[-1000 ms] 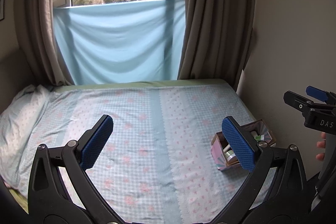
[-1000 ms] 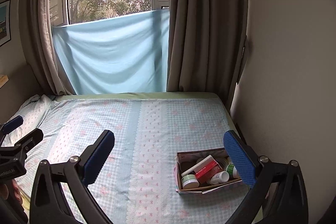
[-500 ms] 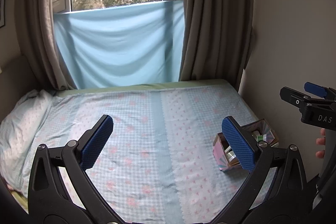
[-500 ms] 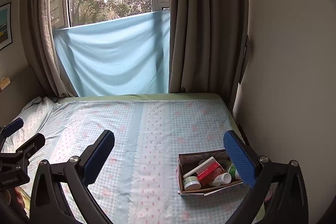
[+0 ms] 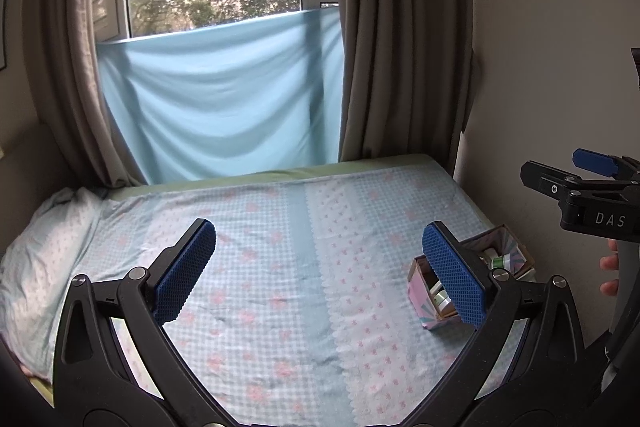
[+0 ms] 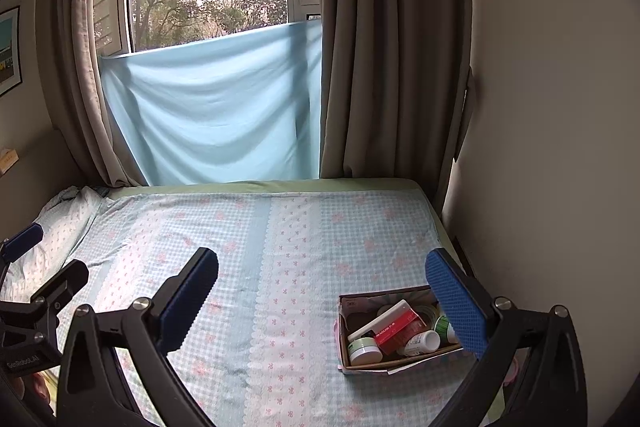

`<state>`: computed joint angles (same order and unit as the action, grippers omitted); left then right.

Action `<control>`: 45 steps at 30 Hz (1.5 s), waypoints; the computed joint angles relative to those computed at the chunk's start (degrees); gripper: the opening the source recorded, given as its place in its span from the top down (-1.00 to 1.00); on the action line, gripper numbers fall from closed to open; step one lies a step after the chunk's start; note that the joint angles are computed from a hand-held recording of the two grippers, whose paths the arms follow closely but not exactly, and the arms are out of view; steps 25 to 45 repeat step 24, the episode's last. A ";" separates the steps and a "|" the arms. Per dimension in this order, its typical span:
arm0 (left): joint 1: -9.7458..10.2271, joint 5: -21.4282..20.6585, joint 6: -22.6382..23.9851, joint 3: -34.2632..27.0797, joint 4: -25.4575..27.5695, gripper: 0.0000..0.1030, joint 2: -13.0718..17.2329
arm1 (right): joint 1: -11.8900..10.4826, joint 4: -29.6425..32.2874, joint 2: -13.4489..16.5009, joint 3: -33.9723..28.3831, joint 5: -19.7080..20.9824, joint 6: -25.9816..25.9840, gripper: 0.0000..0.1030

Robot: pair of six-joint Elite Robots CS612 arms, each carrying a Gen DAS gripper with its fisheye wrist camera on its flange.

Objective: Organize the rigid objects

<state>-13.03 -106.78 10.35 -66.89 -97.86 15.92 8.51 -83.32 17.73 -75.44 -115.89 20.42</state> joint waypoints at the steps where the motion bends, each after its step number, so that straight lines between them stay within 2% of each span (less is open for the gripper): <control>1: -0.04 0.07 0.05 -0.12 -0.25 -1.00 0.08 | 0.00 0.00 0.00 0.00 0.00 0.00 -1.00; 6: -0.12 0.46 -0.80 0.06 -1.41 -1.00 0.03 | -0.16 0.11 -0.29 0.47 -0.12 0.14 -1.00; 10: -0.81 4.66 -0.61 -0.30 -2.13 -1.00 0.38 | -0.18 -0.17 -0.44 0.81 -0.32 0.11 -1.00; 15: -0.84 5.52 -1.97 -0.17 -2.73 -1.00 0.44 | -0.13 -0.66 -0.52 1.20 -0.57 -0.17 -1.00; 24: -0.49 4.31 -2.12 1.23 -2.71 -1.00 -0.39 | -0.33 0.11 -1.49 2.88 -0.10 0.82 -1.00; 45: -0.49 4.31 -2.12 1.23 -2.71 -1.00 -0.39 | -0.33 0.11 -1.49 2.88 -0.10 0.82 -1.00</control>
